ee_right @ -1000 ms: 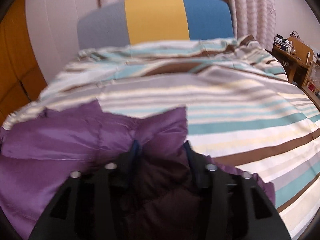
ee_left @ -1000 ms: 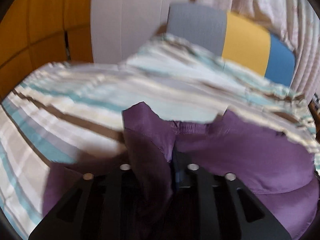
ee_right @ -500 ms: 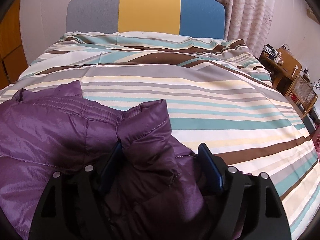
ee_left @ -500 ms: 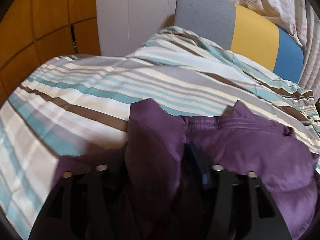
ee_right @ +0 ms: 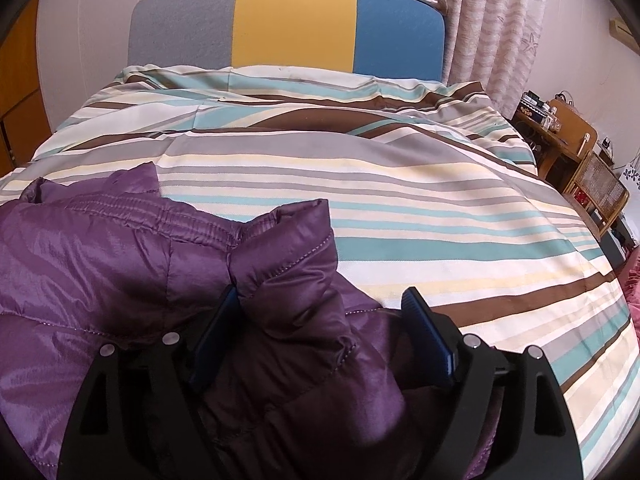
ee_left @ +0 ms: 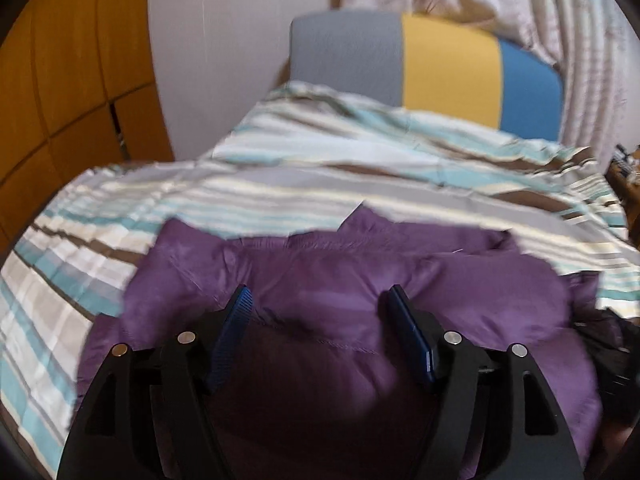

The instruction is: Fold large clothes

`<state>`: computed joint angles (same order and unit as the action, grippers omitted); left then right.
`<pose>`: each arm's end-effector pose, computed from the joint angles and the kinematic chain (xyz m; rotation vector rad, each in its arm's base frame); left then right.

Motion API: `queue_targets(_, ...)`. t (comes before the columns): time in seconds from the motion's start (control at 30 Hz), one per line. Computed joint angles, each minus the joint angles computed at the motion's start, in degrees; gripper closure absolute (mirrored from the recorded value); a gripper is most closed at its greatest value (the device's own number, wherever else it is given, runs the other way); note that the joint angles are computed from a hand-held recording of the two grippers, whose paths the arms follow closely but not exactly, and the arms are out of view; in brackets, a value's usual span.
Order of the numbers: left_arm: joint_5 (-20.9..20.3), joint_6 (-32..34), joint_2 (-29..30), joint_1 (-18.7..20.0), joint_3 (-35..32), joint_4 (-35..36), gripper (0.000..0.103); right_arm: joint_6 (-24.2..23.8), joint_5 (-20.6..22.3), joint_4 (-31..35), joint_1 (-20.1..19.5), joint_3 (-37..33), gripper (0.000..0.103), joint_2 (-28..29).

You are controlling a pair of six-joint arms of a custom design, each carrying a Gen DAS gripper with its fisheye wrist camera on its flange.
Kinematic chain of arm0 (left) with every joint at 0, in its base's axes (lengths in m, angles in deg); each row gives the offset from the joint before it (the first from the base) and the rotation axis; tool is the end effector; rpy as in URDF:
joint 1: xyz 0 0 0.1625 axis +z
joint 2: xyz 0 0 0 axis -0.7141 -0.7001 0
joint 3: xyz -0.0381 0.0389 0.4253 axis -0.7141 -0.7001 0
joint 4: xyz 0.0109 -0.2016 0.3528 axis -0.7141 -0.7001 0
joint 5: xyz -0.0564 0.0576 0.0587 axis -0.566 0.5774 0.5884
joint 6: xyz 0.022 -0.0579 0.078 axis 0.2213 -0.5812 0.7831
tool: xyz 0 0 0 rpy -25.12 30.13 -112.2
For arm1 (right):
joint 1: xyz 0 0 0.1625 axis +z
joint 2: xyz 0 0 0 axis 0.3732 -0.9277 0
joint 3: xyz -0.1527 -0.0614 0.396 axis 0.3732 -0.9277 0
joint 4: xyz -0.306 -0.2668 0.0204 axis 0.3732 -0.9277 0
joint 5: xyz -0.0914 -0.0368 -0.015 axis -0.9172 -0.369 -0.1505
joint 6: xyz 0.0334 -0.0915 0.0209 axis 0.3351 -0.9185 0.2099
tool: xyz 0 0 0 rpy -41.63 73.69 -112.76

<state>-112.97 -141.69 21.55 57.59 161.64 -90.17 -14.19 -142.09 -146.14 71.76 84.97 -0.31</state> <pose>-0.2905 -0.2790 0.0608 0.0228 2.0529 -1.0239 0.0911 -0.3344 0.2127 0.3253 -2.1358 0.8174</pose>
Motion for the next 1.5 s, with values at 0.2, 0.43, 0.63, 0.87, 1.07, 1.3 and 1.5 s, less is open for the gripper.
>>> queue_targets(0.2, 0.54, 3.69, 1.39, 2.76, 4.39, -11.81, 0.026, 0.73, 0.18, 0.39, 0.02, 0.15, 0.021, -0.11)
queue_targets(0.43, 0.58, 4.33, 2.21, 3.10, 4.80, -13.55, 0.023, 1.15, 1.18, 0.76, -0.18, 0.54, 0.021, -0.95)
queue_targets(0.63, 0.89, 4.35, 2.12, 2.94, 5.24, -14.42, 0.023, 2.32, 2.87, 4.70, 2.12, 2.24, 0.015, -6.36)
queue_targets(0.87, 1.01, 4.37, 2.20, 2.95, 5.38, -14.78, 0.023, 7.93, 11.78, 8.47, 11.22, 4.76, 0.005, -12.93)
queue_targets(1.07, 1.17, 4.27, 1.59, 2.33, 6.23, -16.10, 0.022, 6.53, 7.84, 8.22, 12.76, 1.45, 0.002, -0.89)
queue_targets(1.3, 0.96, 4.85, 2.26, 2.56, 5.55, -15.85, 0.018, 7.46, 7.68, 7.96, 9.51, 0.52, 0.002, 3.40)
queue_targets(1.5, -2.26, 5.37, 1.29, 1.87, 3.54, -11.55, 0.012, 6.58, 7.98, 6.29, 8.89, 1.03, 0.002, 3.97)
